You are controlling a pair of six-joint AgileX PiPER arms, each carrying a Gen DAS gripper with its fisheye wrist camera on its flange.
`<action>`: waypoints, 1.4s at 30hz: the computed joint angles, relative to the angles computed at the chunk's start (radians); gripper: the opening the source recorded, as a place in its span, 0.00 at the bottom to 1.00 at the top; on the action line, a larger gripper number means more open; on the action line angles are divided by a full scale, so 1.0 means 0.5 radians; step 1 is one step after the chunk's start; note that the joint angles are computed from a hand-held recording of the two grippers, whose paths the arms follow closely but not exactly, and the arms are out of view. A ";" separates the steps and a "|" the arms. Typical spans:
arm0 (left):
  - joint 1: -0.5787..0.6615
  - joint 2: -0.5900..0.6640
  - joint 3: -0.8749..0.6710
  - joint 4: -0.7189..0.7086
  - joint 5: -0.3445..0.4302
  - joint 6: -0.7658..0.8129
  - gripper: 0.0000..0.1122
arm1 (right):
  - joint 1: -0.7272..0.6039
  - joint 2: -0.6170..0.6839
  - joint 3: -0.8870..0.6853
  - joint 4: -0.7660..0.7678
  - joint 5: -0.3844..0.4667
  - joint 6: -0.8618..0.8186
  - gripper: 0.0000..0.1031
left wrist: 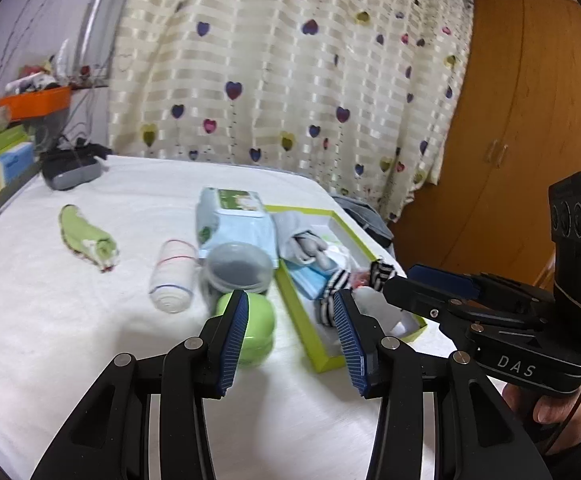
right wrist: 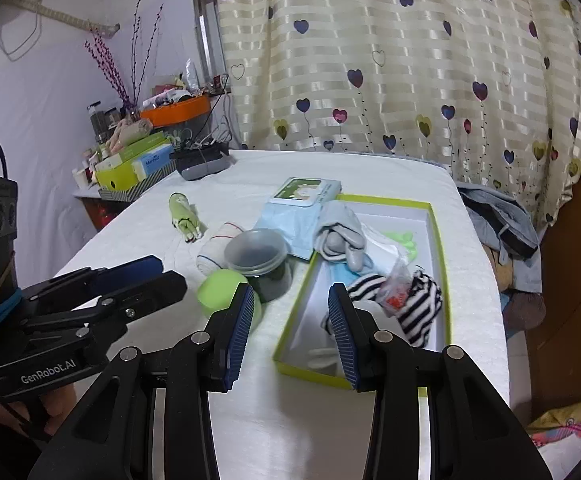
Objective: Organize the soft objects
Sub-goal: 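Withdraw both tools from the box toward the rolled white sock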
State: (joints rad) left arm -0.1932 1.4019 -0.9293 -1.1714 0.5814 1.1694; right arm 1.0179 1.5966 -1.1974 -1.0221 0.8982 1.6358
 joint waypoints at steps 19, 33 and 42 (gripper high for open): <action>0.507 -0.045 0.116 -0.174 0.234 0.273 0.39 | 0.058 0.372 -0.515 0.144 0.021 -0.283 0.58; 0.592 0.101 0.028 -0.172 0.210 0.269 0.39 | -0.023 0.565 -0.787 0.309 0.022 -0.557 0.58; 0.502 0.263 -0.109 -0.076 0.101 0.136 0.39 | -0.110 0.637 -0.879 0.392 -0.008 -0.683 0.58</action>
